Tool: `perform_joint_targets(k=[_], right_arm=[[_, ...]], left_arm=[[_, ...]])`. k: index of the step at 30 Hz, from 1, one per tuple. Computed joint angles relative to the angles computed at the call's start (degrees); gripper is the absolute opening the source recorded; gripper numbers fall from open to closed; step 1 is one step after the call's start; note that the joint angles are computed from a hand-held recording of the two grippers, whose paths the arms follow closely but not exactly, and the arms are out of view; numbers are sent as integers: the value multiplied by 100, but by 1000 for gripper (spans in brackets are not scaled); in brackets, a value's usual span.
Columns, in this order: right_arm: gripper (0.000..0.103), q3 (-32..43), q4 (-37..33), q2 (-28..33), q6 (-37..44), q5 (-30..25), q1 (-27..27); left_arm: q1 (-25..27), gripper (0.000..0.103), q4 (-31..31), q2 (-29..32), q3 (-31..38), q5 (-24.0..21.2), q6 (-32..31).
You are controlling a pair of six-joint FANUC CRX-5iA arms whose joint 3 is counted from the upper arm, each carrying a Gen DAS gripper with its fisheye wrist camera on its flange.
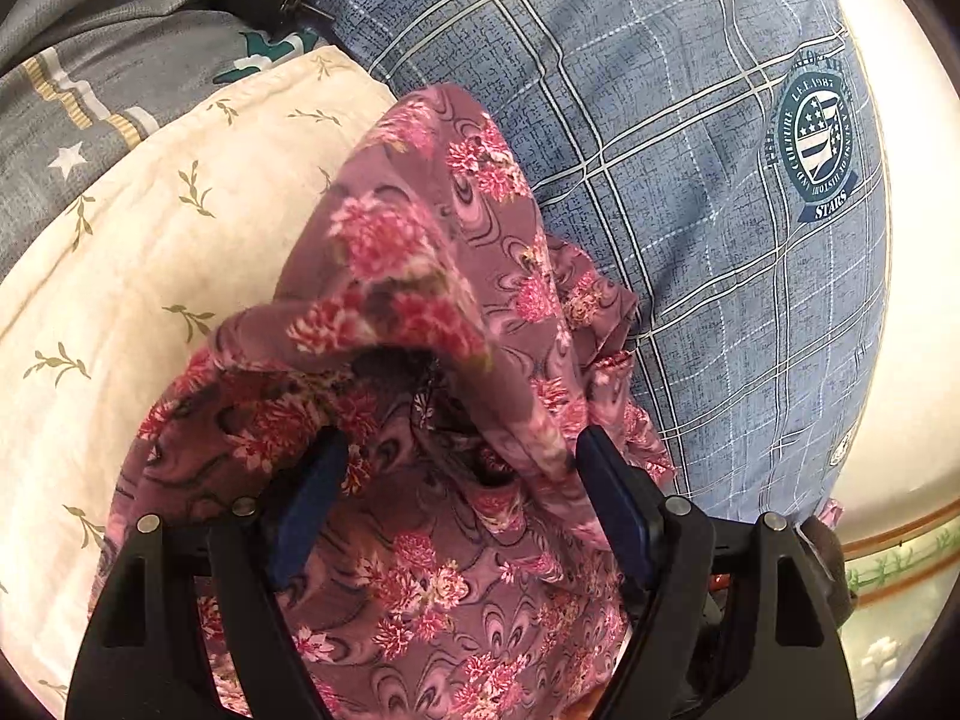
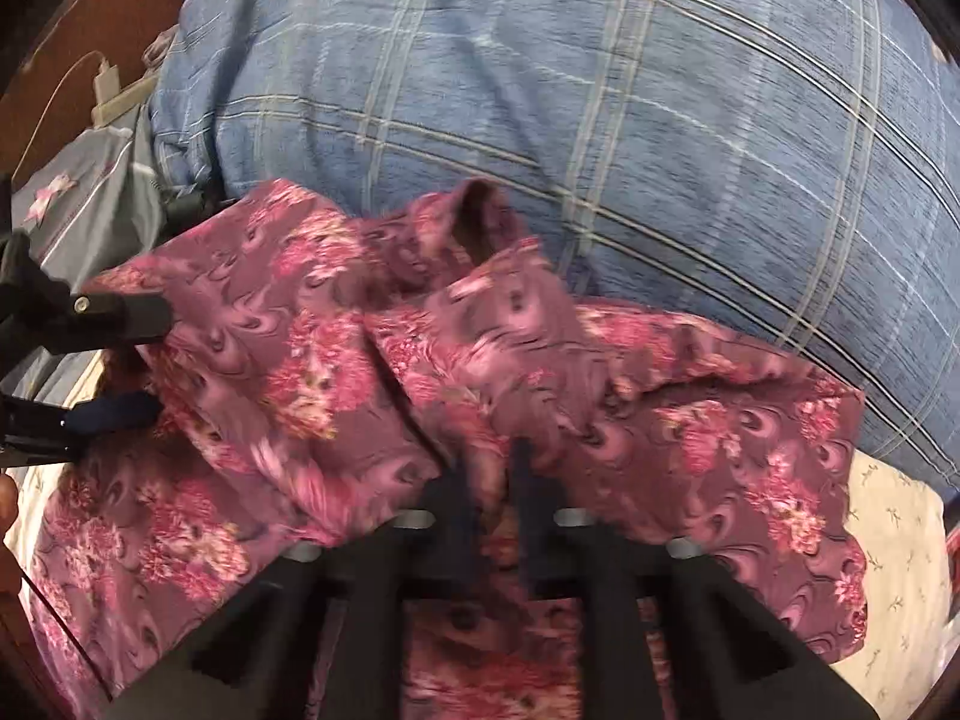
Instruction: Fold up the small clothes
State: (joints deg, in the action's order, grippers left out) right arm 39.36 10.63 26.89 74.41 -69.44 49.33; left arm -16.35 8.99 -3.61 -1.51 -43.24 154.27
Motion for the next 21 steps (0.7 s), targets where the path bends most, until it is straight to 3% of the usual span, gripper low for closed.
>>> perform_joint_targets(k=[3,7,10,11,12,14,15,20,21], right_arm=[[6,-713,-744,-741,-704,724,-560],[12,-1126,-2144,-1102,-1765,385,-1634],[14,-1692,-2475,-1465,-1931,823,-1973],[21,-1787,-2706,-1552,-1883,999,-2065],[40,-1848,-2846,-1611,-1869,1145,-2109],[66,-1857,-3002,-1628,-1737,1464,-2112],[70,-1820,-2935,-1583,-1713,1603,-2040],[69,-912,-2375,-703,-1986,1063,-1658],[52,-835,-2367,-607,-1858,1144,-1602]], left_arm=[[-17,78,-44,60,68,-44,32],[-76,78,-172,231,255,-180,140],[-166,78,-422,360,497,-354,291],[-170,78,-447,347,488,-354,309],[-178,78,-477,348,484,-320,365],[-175,78,-479,346,459,-251,413],[-164,78,-460,328,415,-204,413],[-145,78,-511,280,314,-60,413],[-184,78,-654,319,412,-126,453]])
